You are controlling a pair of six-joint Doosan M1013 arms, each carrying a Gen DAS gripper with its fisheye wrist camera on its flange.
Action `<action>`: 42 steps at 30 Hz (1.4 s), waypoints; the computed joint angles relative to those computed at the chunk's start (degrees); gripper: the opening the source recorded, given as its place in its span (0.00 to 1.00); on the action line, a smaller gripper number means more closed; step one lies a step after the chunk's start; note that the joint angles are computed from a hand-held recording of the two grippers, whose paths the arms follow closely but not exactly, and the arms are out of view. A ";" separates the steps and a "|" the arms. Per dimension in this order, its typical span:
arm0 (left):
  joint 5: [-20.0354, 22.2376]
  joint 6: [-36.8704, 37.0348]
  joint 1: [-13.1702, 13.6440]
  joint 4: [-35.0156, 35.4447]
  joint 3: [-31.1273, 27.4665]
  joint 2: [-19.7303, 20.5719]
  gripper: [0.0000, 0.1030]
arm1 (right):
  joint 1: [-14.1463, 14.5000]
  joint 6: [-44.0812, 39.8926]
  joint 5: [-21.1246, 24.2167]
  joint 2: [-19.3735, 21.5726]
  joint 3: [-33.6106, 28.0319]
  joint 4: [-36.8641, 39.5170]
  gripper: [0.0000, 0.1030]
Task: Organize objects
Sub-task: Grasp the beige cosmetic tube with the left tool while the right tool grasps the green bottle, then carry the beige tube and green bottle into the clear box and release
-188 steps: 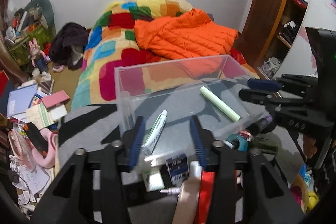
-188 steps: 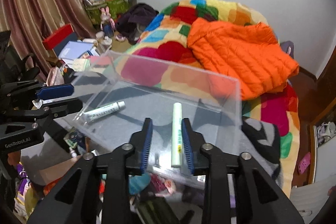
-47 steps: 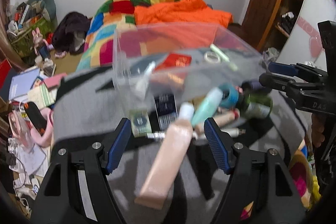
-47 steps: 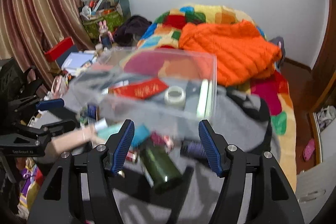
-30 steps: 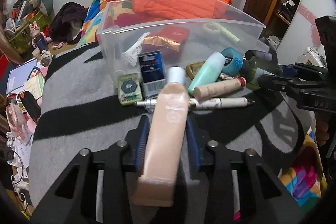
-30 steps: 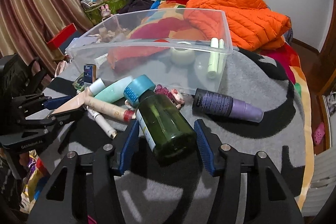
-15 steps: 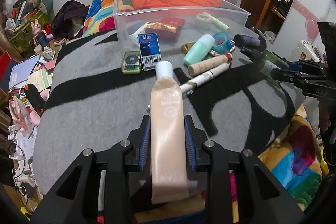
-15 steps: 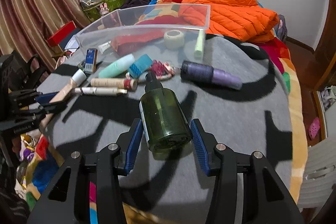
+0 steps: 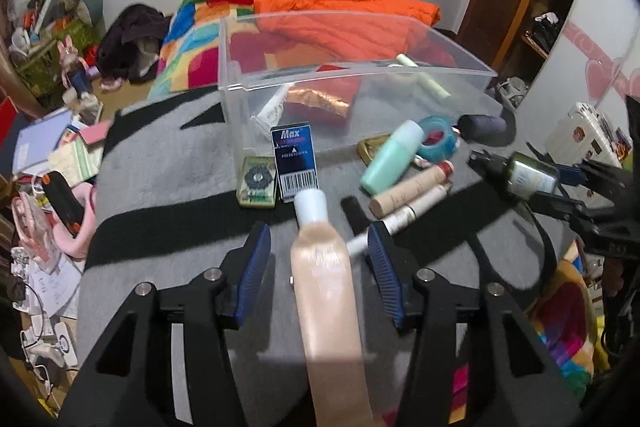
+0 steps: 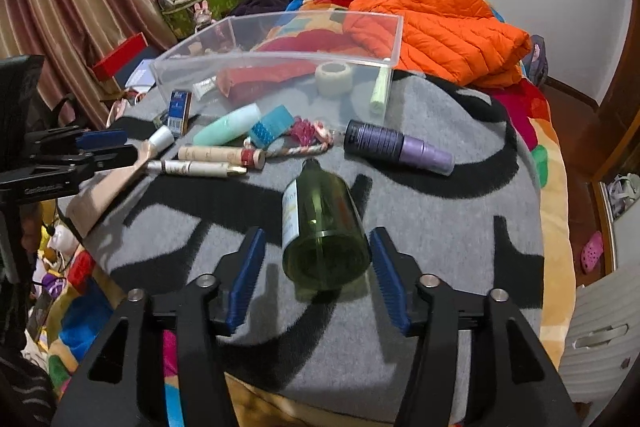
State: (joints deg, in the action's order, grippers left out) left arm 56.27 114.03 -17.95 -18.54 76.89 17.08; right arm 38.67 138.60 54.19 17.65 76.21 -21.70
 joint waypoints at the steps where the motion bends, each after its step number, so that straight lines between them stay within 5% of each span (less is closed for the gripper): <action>1: 0.86 -0.79 -0.08 0.21 -0.92 0.87 0.49 | -0.20 0.05 -0.12 0.13 -0.12 0.07 0.52; 7: 2.25 -2.08 -0.39 1.08 -2.60 3.09 0.39 | -0.65 1.25 -0.18 0.88 -0.29 -0.01 0.52; 11: 1.28 -1.67 -0.17 0.29 -2.00 2.82 0.27 | -0.88 1.58 -1.30 0.91 0.26 1.17 0.37; 16: -0.63 -2.09 -0.06 0.84 -1.15 1.90 0.19 | -0.52 3.50 -2.65 0.34 0.91 -0.69 0.37; 42: -12.34 4.05 2.51 -12.72 -1.02 -5.11 0.19 | -0.36 11.35 -7.50 -0.25 -2.69 -12.24 0.37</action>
State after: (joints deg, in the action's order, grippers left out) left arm 43.93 118.08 -15.44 -31.26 75.87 11.97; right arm 38.31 149.96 46.69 17.39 73.52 -33.93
